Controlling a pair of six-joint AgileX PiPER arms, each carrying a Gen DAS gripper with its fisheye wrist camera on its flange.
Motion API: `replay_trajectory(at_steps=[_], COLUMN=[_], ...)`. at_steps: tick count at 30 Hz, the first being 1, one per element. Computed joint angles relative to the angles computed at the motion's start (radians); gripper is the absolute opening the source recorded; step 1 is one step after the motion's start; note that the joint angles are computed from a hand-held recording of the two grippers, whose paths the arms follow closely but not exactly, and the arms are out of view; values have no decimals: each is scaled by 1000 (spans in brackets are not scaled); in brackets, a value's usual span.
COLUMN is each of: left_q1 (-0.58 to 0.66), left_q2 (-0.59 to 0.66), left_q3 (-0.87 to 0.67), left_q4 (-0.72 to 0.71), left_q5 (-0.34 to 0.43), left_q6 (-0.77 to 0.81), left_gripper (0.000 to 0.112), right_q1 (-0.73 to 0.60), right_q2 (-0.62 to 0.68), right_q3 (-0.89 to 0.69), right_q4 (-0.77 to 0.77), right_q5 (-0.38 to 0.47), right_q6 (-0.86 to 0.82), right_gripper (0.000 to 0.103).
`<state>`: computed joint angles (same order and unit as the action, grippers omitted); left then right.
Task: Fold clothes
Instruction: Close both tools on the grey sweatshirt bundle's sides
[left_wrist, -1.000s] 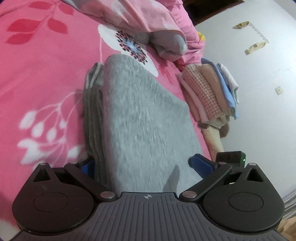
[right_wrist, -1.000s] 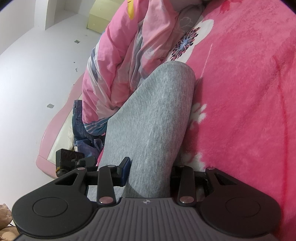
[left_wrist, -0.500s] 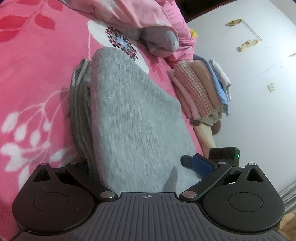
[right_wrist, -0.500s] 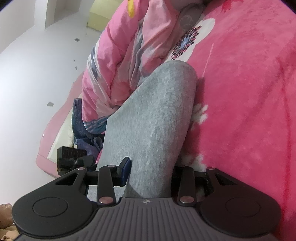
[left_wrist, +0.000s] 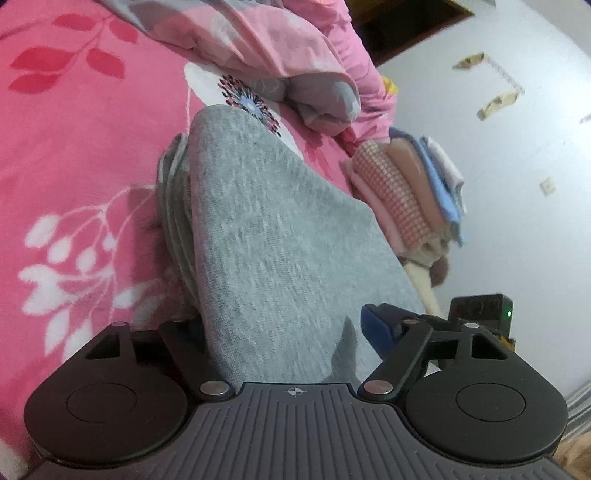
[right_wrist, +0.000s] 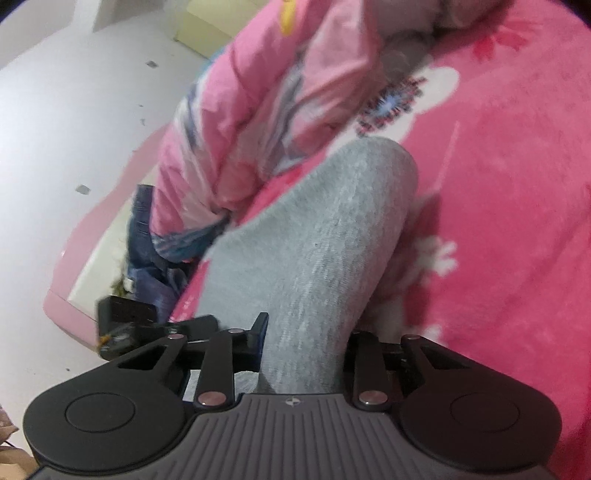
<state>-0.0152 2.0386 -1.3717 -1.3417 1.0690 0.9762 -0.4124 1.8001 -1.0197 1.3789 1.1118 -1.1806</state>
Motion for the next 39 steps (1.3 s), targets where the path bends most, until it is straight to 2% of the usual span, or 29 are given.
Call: replay_trajectory(at_steps=[3,7,11,13,14,18,23,39], left_q1=[9,-9,-18,-28,-33,-26,-23,-96], left_q2=[14,48,75,58,45,-17,-84,-309], left_q3=[-6,-66,-118,-103,-88,14,104,290], left_q4=[-24,54,84,87,85,44,-10,-88], left_q5=[41,55,77,48,27,-45,-82,-181], left_q6=[11,-18,-59,-59,-57,-13,11,12], left_gripper=[74,74,81,79,74,56,48,46], right_q1=[10,1,2,8,11,33,43,-41], right_q2=[-14,37,97,129,139,59,-29,-204], right_q3=[-21,-62,-78,-73,-71,-29,17,95], right_q4=[-26,-53,-40,-11,0,-1,28,14], right_q5=[-3,16,27,31,30,-31,-46,58], right_q6=[10,42,57,64,63,19,-15,-32], right_gripper=[29,29,30,30,30,29,28,28])
